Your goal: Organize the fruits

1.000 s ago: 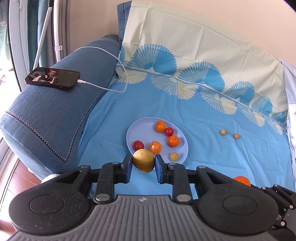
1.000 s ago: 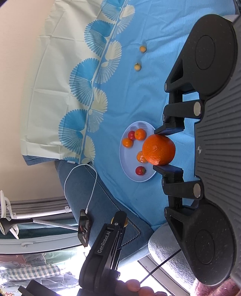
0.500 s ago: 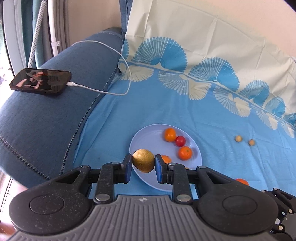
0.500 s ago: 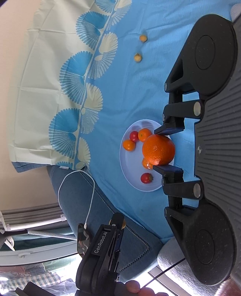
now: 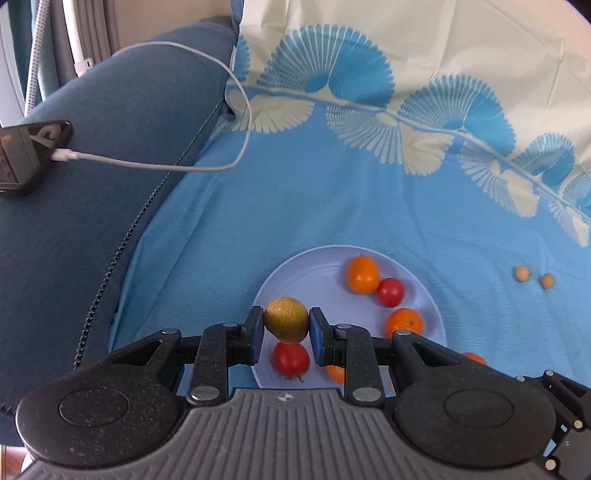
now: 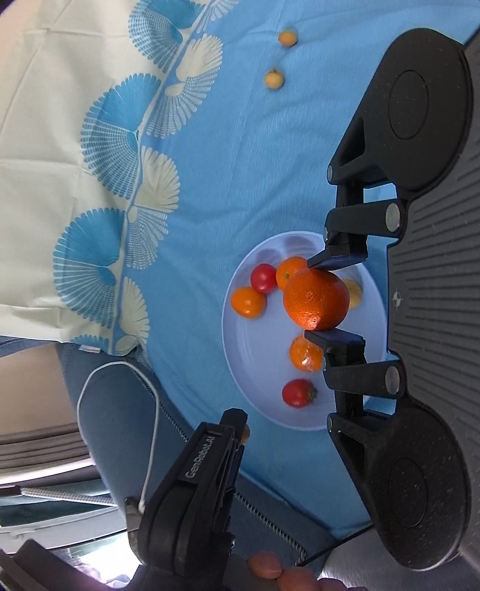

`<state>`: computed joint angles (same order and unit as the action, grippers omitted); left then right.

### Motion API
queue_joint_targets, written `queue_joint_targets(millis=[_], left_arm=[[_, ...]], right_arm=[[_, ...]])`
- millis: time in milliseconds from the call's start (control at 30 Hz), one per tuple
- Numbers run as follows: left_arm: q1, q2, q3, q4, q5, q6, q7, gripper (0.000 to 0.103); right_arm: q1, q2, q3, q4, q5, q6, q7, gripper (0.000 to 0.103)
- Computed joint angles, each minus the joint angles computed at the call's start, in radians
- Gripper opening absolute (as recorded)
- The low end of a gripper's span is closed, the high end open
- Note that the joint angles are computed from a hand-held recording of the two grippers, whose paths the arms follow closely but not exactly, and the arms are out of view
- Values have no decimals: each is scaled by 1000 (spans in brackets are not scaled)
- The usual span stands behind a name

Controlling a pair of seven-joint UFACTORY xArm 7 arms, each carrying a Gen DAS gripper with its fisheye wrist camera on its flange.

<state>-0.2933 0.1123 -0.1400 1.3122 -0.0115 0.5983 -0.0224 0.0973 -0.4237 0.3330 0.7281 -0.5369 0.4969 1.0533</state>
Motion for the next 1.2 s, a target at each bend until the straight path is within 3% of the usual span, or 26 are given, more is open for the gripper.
queue_joint_targets(millis=[233,267,333,367,400,433,500,600,900,1200], left_arm=[[-19,92,8,71,65,9,-25,29],[-20,105,9,88,67,24,-26,33],[-19,113,11,102,64,30,-26,67],[-21,108,16,93,73,8,-41,98],[-23,94,23,68,86,-34,-60,103],[-22,76,25,39,95,-76,-70,103],[-15,52,22,26,105,-63,-47,103],[-16,-12,32,-21,157,-40,-98,103],[38,-323,16,-281,74,64,-81,103],[34,-554,23,-443,-4,70,-16,103]], right_arm=[[-12,93,-28,24,-20,-44,-8,35],[-7,104,-37,28,-18,-51,-15,35],[4,119,-55,33,-6,-69,-33,36],[0,121,-54,37,-16,-71,-27,40],[-2,122,-53,43,-25,-68,-28,53],[-4,118,-50,47,-38,-63,-24,61],[-10,97,-37,50,-65,-42,-4,81],[19,44,-39,40,-27,11,-19,87],[84,-203,54,-32,129,189,55,97],[103,-358,159,-23,139,333,111,101]])
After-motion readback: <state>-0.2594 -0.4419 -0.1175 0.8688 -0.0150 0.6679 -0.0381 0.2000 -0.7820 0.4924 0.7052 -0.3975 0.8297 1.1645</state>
